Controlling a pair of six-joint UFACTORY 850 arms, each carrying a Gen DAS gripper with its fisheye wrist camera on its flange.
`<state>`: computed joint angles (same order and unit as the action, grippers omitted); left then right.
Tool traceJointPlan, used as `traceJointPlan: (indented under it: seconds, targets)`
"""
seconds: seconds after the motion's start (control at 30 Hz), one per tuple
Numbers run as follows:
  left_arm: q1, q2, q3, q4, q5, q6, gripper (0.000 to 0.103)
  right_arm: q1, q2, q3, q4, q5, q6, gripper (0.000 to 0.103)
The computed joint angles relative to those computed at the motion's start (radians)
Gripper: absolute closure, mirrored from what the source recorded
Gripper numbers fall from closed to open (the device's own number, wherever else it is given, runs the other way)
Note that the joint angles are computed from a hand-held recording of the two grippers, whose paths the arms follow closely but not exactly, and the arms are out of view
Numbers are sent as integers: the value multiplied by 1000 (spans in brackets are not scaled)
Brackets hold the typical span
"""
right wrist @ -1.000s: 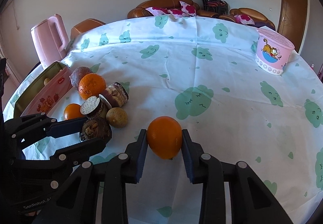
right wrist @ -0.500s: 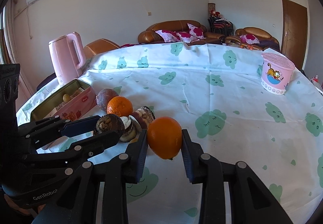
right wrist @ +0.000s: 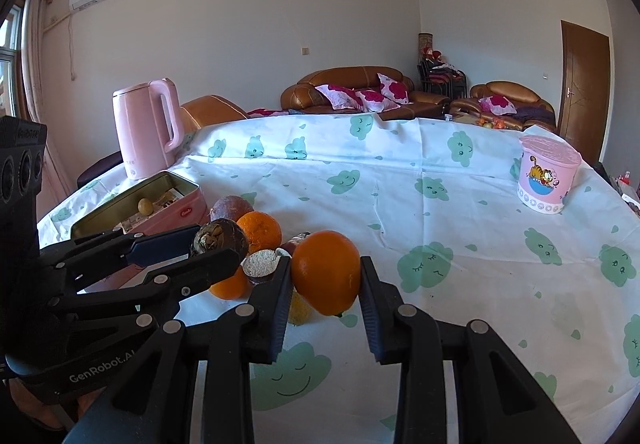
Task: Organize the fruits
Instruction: 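Lift the mangosteen with the left tool while the right tool lifts the orange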
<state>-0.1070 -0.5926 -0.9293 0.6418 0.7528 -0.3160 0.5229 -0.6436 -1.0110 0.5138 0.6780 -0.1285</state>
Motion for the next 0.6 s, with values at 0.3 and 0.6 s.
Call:
traceJointPlan:
  seconds: [0.3, 0.6]
  targets:
    - [0, 11, 23, -41, 41, 44, 66, 8, 14, 33, -17, 74, 26, 69]
    - [1, 18, 38, -66, 69, 71, 66, 17, 26, 61, -14, 135, 30, 69]
